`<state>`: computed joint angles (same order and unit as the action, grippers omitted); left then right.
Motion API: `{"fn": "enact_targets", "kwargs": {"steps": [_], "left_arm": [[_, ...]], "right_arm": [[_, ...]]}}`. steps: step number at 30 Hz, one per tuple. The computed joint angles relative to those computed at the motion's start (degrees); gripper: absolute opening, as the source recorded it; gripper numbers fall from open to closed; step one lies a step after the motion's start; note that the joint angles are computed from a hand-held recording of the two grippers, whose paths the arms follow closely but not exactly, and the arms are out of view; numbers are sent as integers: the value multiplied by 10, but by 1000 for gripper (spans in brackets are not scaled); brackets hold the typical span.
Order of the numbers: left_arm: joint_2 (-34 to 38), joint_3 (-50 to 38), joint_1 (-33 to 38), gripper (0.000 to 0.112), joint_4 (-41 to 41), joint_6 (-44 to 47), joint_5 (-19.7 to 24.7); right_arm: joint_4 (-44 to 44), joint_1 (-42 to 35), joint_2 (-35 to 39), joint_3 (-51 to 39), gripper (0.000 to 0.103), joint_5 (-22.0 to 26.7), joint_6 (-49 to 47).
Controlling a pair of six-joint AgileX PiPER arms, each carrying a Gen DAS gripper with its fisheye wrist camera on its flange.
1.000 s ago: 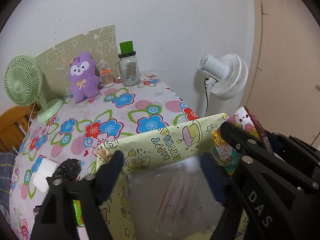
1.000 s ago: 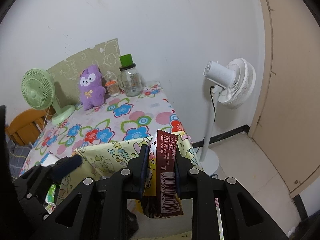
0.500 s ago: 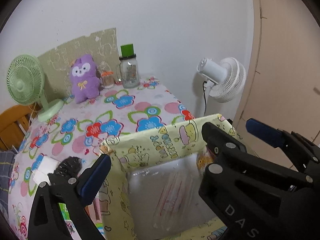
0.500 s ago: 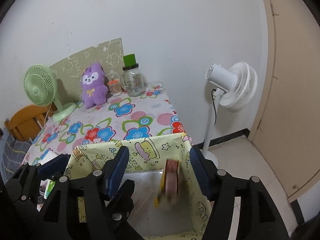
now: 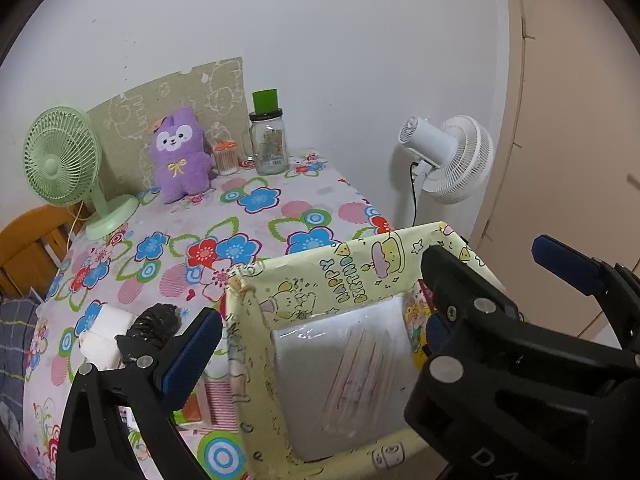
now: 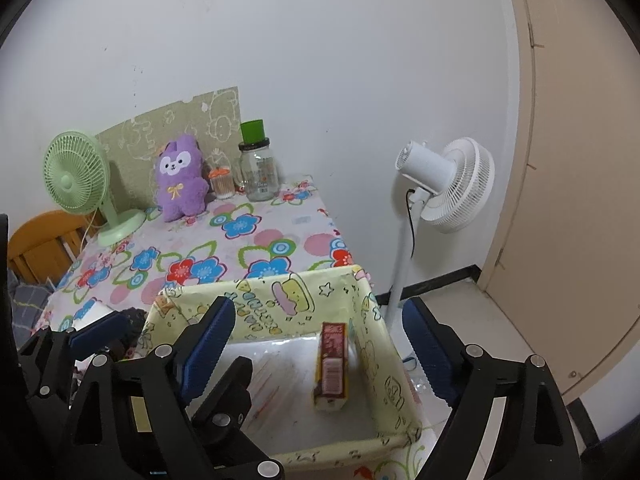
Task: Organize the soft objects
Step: 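Open both grippers to drop the snack box and bag into the box, then move both grippers back toward the folded white towel on the table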
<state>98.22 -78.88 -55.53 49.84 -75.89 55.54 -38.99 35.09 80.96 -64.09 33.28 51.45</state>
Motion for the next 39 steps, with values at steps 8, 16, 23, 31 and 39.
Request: {"fn": "enact_targets", "kwargs": {"steps": [8, 16, 23, 31, 39], "left_arm": [[-42, 54, -14, 102, 27, -34, -6], [-93, 119, -32, 101, 56, -73, 7], [-156, 189, -46, 101, 82, -112, -2], [-201, 232, -76, 101, 101, -132, 66], [-274, 294, -60, 101, 84, -133, 55]], "right_arm": [[-24, 42, -15, 5, 88, 32, 30], [-86, 112, -13, -1, 90, 94, 102], [-145, 180, -21, 7, 96, 126, 173], [-158, 240, -4, -8, 96, 155, 209], [-155, 282, 30, -36, 96, 155, 236]]}}
